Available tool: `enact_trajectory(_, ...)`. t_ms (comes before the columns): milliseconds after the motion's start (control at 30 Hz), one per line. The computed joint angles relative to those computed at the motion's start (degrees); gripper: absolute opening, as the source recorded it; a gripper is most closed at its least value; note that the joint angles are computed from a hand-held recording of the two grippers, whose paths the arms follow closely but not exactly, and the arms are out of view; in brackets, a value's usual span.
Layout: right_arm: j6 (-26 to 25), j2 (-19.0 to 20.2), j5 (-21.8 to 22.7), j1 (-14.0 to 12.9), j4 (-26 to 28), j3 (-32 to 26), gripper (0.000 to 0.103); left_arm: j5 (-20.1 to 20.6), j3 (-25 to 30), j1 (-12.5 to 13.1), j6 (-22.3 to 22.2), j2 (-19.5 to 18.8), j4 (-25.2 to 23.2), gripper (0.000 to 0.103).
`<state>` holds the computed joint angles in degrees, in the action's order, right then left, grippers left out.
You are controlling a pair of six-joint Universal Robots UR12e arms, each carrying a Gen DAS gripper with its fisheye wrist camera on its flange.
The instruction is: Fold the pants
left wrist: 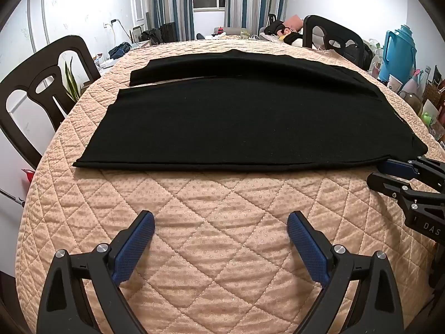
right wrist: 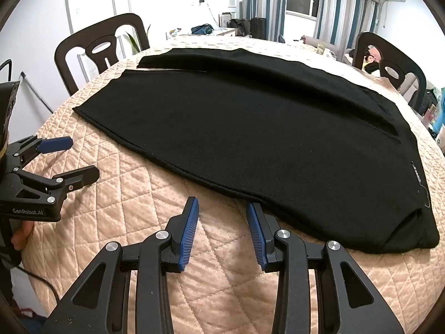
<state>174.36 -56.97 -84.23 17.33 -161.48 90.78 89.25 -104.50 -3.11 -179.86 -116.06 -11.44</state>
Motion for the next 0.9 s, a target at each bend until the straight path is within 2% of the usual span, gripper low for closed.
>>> enact_trajectory(900,-0.3,0.0,-0.5,0.1,-0.1,0.0,0.037,-0.2,-0.1,0.0,-0.1,0.0,0.4,0.098)
